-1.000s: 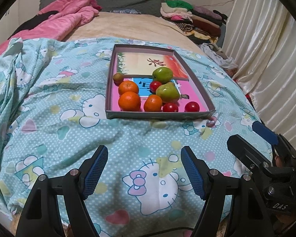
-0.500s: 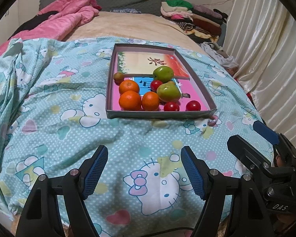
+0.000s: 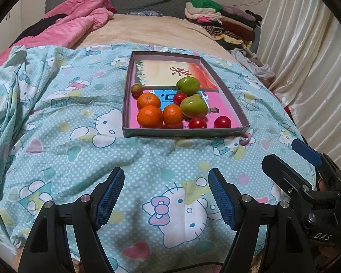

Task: Organize fruits

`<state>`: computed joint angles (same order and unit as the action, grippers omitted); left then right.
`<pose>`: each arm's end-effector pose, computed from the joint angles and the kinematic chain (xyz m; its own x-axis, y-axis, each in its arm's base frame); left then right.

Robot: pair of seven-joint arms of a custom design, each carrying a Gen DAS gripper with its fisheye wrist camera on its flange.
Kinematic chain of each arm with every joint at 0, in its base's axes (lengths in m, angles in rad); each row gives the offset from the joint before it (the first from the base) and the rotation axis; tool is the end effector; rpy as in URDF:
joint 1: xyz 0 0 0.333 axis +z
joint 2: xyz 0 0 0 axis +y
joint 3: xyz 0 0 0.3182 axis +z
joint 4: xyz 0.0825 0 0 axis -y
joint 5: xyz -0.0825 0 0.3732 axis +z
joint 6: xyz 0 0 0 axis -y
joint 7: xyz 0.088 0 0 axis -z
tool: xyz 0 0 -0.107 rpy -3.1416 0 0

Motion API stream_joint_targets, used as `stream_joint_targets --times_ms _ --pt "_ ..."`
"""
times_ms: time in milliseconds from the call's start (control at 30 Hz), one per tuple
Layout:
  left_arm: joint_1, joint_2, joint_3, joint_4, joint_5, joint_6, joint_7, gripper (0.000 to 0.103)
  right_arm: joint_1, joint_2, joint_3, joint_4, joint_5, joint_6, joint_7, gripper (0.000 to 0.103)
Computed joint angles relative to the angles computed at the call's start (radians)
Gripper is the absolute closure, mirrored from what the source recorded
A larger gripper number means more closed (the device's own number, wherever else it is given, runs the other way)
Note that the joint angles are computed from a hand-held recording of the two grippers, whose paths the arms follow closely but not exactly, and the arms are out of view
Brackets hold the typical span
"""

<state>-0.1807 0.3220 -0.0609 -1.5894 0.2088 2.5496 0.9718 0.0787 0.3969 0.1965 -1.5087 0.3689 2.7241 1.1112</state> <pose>0.6731 -0.1626 0.5284 0.1681 -0.9687 0.1826 -0.7768 -0.2442 -0.5805 0.6981 0.1557 0.5420 0.4336 -0.8976 -0.0799 -0.6044 -0.2239 -0.7646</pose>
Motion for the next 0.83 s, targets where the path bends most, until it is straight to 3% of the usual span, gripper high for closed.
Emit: stream_joint_targets --times_ms 600,833 --pt "-0.002 0.003 -0.002 0.009 0.002 -0.009 0.005 0.026 0.0 0.008 -0.008 0.012 -0.022 -0.006 0.044 0.001" --pt "0.006 0.012 0.025 0.025 0.015 -0.025 -0.078 0.026 -0.019 0.042 0.0 0.066 0.023 -0.044 0.075 0.001"
